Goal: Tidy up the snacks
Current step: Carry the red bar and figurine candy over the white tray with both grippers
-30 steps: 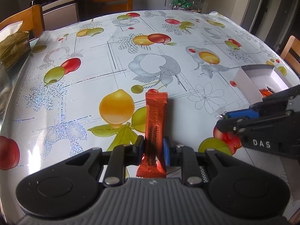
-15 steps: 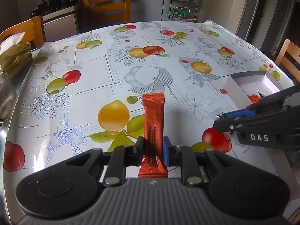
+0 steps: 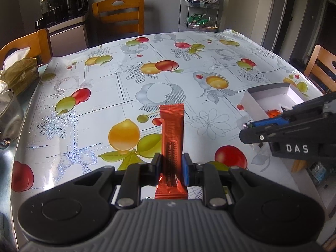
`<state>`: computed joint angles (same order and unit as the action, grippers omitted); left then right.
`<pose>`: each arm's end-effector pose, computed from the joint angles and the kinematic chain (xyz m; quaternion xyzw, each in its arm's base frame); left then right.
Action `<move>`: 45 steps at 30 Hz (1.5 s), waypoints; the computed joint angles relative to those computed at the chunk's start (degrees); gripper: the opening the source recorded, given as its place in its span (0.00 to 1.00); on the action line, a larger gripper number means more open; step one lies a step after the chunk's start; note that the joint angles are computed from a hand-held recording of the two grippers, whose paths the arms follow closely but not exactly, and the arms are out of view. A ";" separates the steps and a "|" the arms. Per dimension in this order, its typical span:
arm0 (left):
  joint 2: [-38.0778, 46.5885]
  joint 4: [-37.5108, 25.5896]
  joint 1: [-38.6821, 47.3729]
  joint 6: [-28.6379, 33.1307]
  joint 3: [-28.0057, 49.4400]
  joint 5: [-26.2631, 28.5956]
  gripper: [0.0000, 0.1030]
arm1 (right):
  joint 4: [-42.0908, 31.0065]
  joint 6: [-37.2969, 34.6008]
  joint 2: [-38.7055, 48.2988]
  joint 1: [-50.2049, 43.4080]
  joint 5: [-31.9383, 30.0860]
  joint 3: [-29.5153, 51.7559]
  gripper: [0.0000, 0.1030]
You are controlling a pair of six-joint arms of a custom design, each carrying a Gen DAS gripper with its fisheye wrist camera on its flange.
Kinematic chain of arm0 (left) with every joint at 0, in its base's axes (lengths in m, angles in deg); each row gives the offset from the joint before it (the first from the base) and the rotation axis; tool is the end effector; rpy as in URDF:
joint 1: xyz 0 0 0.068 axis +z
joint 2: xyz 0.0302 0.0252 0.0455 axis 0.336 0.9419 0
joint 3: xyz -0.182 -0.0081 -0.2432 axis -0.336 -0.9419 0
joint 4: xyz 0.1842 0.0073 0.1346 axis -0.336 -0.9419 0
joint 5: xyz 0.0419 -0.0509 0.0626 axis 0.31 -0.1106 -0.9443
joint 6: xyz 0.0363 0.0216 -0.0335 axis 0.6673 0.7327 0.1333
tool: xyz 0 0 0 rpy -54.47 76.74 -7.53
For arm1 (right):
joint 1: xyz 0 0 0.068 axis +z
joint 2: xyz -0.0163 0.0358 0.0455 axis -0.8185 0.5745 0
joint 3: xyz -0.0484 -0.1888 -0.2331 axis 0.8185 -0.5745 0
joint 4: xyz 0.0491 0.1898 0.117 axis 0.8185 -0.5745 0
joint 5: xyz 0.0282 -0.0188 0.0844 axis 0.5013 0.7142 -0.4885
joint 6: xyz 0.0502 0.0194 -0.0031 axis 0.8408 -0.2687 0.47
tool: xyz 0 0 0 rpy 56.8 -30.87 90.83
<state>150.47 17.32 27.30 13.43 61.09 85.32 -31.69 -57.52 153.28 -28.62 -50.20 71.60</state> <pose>0.2477 0.0215 0.1529 0.1553 0.9231 -0.0777 0.3430 0.2589 0.1231 0.1521 -0.1009 0.9402 0.0477 0.3219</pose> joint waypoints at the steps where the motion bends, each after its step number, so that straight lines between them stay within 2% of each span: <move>1: -0.54 -0.01 -0.14 -0.08 -0.34 -0.06 0.17 | 0.02 0.01 -0.54 0.03 0.06 -0.38 0.15; 23: -11.92 -3.52 -5.92 -3.19 -4.81 -2.01 0.17 | -0.41 0.78 -13.20 0.20 1.94 -8.39 0.15; 45: -15.65 -4.64 -16.75 -8.03 -4.35 -4.76 0.17 | -3.51 -0.17 -24.41 -5.35 1.41 -13.49 0.15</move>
